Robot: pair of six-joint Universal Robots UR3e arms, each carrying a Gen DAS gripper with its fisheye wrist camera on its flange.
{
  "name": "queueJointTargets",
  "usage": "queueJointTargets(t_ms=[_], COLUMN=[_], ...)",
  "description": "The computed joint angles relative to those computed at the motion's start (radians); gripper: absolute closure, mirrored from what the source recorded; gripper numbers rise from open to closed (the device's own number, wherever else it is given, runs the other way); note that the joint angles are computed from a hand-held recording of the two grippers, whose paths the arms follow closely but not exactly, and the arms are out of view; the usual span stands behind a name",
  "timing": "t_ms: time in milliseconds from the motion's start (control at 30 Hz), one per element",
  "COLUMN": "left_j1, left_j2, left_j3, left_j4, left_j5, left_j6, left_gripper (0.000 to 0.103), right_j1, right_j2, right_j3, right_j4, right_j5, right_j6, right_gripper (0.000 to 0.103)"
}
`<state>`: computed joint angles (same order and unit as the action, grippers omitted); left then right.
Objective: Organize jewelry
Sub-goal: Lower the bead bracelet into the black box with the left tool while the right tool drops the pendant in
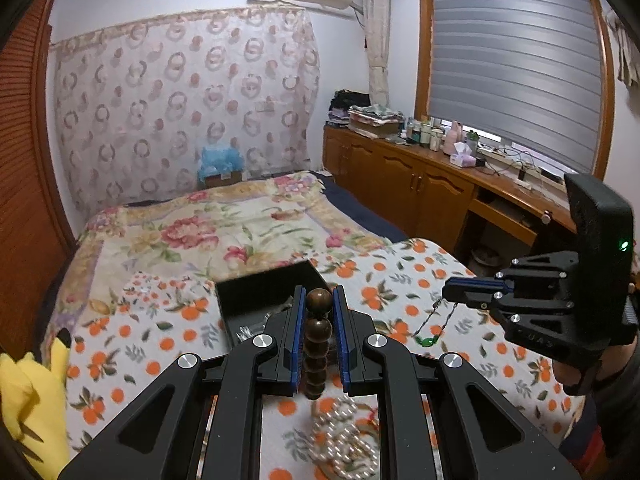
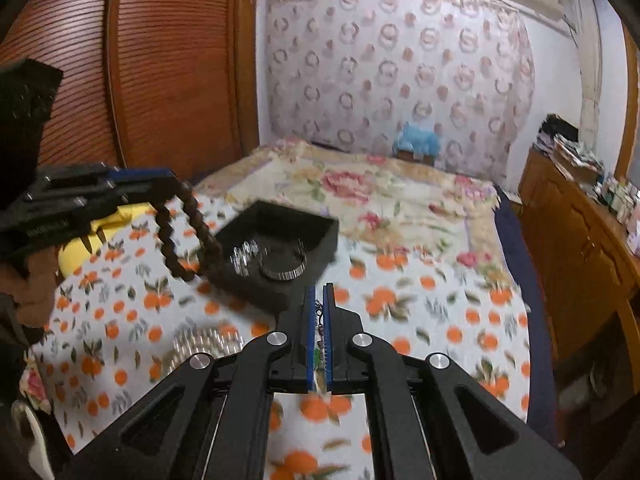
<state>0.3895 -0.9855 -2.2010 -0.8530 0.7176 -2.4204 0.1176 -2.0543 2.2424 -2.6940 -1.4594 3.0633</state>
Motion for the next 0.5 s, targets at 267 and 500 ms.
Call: queueJointTargets(t_ms=[267, 500], left_j1=[-0.098, -0.129], left_j2=[-0.229, -0.324], left_j3=[0.08, 0.121], left_j4=[0.239, 0.321], left_j5=[0.099, 0.147], left_j6=[-0.141, -0.183], left_gripper=[0.091, 0.091], right_j1=[-0.035, -0.012], right_j2=[0.204, 0.396], right_j3=[-0.181, -0.295], right_j4=[-0.036, -0.073], right_j5=[0.127, 0.149], right_j6=[0.008, 0.059], right_gripper=[0.099, 0.099])
